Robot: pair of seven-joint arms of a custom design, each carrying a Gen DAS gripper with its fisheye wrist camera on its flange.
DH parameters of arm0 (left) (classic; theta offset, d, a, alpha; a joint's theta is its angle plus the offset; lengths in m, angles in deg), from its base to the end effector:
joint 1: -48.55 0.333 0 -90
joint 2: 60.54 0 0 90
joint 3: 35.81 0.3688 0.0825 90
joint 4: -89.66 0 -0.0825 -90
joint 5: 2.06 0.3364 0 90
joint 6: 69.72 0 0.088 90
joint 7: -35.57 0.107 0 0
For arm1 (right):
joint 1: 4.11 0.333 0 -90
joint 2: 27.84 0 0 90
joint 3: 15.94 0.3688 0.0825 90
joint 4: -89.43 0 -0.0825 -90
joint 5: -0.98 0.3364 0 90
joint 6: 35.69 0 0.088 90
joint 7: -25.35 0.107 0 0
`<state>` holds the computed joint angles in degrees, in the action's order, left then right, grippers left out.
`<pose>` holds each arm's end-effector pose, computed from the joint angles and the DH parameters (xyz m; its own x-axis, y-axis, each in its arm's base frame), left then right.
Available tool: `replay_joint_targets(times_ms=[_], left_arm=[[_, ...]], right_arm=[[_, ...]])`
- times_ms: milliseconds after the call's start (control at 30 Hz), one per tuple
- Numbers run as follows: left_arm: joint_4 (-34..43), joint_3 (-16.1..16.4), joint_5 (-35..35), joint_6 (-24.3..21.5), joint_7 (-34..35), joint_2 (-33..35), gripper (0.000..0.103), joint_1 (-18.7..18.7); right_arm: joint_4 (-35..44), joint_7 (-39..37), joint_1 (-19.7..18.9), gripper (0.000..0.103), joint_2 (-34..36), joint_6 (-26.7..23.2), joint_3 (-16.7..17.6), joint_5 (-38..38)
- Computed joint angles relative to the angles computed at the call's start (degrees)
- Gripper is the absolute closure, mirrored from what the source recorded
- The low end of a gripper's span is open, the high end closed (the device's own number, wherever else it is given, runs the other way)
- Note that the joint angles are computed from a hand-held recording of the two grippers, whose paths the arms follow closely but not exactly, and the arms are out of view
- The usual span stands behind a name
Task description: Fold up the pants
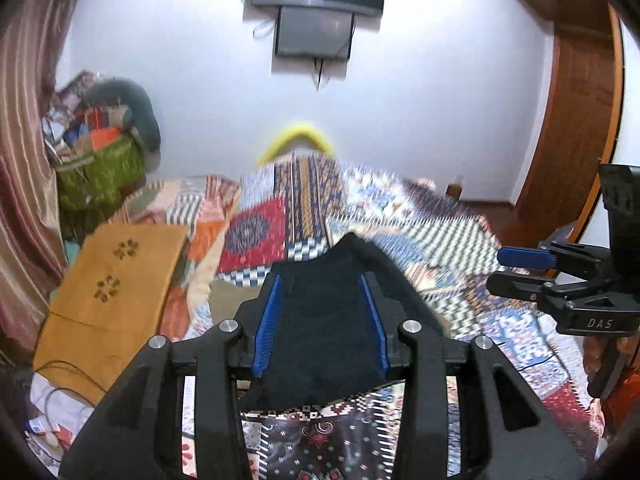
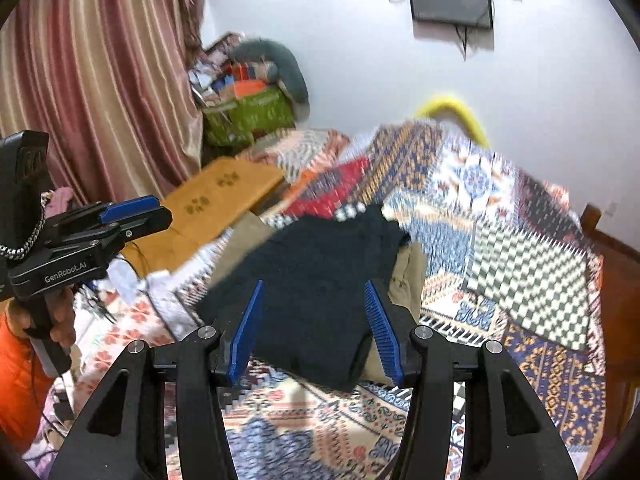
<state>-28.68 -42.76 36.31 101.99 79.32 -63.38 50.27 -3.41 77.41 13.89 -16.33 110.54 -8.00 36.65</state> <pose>0.5282 -0.0947 0.6343 0.0601 -0.9959 0.0676 -0.5246 -0.0891 -0.8467 0.5804 0.2617 0.6519 0.6950 -0.7025 -0.1532 -0.5381 -0.3669 -0.7588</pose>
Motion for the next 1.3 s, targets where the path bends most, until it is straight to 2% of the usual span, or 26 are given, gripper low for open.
replay_joint_targets(times_ms=[100, 200, 500, 533, 633, 700, 800, 833, 867, 900, 967, 1033, 1167, 1300], left_arm=[[-1.46, -1.88, 7.47, 0.0, -7.11, -4.76, 0.064, 1.53], [-3.25, -4.07, 10.92, 0.69, -11.87, -9.44, 0.064, 3.5], [-7.57, -11.16, 14.35, 1.33, -18.85, -20.95, 0.062, 9.23], [-7.9, -11.64, 14.29, 1.65, -18.98, -21.74, 0.061, 9.6], [-8.96, -14.36, 14.96, 2.74, -20.86, -24.58, 0.052, 12.5], [-9.53, -16.7, 15.55, 3.15, -22.67, -26.58, 0.038, 15.39], [-10.5, -18.42, 15.07, 3.42, -23.6, -28.83, 0.033, 17.34], [-10.78, -18.81, 14.73, 3.3, -23.61, -29.36, 0.031, 17.73], [-11.02, -19.47, 14.58, 3.29, -23.93, -29.92, 0.024, 18.57], [-11.34, -20.32, 14.52, 3.18, -24.48, -30.75, 0.013, 19.64], [-12.13, -22.6, 15.04, 3.6, -26.47, -33.05, 0.004, 23.12], [-12.68, -23.41, 15.0, 3.97, -26.29, -33.88, 0.003, 24.44], [-13.61, -23.04, 13.05, 3.89, -24.77, -33.97, 0.002, 23.42], [-14.08, -23.33, 11.52, 4.0, -24.2, -34.32, 0.001, 24.05]], right_arm=[[-3.21, -4.05, -0.28, 0.052, -4.19, 2.42, 0.88, 4.45], [-6.87, -8.61, 0.5, 0.052, -8.72, 5.48, 0.96, 9.46], [-15.36, -22.63, 6.2, 0.052, -19.63, 13.62, -1.67, 26.35], [-15.95, -24.2, 6.95, 0.048, -20.37, 13.86, -2.18, 28.14], [-17.81, -30.0, 9.26, 0.036, -22.61, 16.86, -2.92, 34.51], [-18.83, -32.91, 10.44, 0.031, -23.67, 19.72, -2.85, 37.16], [-19.58, -36.67, 12.06, 0.021, -24.62, 23.03, -2.99, 41.44], [-19.71, -36.5, 12.15, 0.019, -24.81, 23.29, -2.94, 41.5], [-19.78, -36.09, 12.22, 0.019, -24.84, 23.6, -2.86, 41.45], [-20.0, -35.59, 12.24, 0.018, -25.02, 23.96, -2.76, 41.19], [-20.04, -34.65, 12.39, 0.013, -24.84, 25.03, -2.61, 40.56], [-20.17, -35.36, 13.04, 0.001, -25.02, 26.14, -2.76, 41.53], [-20.96, -33.83, 13.26, 0.0, -25.39, 27.6, -2.61, 40.63], [-21.86, -31.27, 13.51, 0.0, -25.79, 27.82, -3.08, 39.84]])
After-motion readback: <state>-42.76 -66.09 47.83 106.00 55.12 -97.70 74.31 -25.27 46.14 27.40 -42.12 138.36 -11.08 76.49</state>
